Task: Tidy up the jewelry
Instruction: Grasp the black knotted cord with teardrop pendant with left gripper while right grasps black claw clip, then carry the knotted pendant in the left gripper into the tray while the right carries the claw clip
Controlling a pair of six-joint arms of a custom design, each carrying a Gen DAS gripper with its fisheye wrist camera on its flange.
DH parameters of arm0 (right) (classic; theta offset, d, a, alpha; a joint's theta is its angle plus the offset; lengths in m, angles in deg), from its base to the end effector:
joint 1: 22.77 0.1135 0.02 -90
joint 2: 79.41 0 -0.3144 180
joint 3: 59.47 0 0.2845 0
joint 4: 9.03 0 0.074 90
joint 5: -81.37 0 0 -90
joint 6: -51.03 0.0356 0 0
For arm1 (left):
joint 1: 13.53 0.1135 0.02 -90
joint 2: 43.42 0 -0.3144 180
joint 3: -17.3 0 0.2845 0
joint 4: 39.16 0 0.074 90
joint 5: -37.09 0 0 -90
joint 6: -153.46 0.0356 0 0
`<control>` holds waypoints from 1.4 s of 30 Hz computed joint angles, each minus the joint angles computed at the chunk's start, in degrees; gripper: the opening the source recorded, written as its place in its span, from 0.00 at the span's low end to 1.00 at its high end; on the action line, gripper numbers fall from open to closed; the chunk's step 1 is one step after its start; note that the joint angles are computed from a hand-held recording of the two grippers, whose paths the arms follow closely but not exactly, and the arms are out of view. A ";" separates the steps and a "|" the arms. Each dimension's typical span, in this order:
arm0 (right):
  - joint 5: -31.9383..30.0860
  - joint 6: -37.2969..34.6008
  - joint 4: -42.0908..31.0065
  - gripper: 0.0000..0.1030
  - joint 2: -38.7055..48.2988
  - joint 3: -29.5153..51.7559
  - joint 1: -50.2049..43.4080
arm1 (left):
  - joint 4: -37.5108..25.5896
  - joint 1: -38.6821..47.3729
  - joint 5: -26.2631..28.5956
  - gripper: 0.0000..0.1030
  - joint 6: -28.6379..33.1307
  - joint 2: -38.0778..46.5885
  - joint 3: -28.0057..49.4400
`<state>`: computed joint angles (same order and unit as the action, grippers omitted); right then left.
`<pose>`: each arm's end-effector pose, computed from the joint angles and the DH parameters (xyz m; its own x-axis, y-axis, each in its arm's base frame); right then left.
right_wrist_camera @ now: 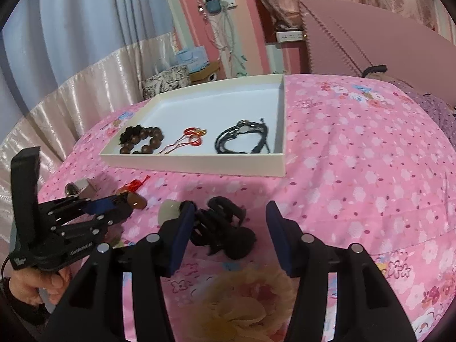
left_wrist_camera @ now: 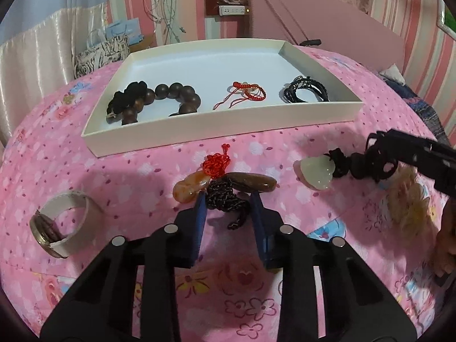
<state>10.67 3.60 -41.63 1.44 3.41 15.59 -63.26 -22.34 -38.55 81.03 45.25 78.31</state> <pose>0.2496 0.1825 0.2530 -0.7309 0.2358 -0.6404 0.0996 0.9652 0.2417 0.3266 -0.0595 0.2105 -0.6494 0.3966 -0.6489 0.5204 0.8539 0.0011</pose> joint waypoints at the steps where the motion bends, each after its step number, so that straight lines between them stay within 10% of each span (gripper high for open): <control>1: -0.68 -0.12 0.36 0.51 0.19 -0.02 0.02 | 0.15 0.10 0.25 0.29 -0.26 0.10 0.08; 21: 0.17 -1.28 -1.48 0.45 -1.34 1.41 -0.43 | 0.06 1.83 7.11 0.24 0.73 -5.31 -0.55; 42: 3.59 -9.52 -8.03 0.45 -1.66 17.06 -7.47 | -8.26 9.49 10.54 0.24 0.28 -4.38 19.81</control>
<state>14.26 -5.91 -49.67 -0.22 20.47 8.11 -71.52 -12.84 -28.01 81.31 40.87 98.11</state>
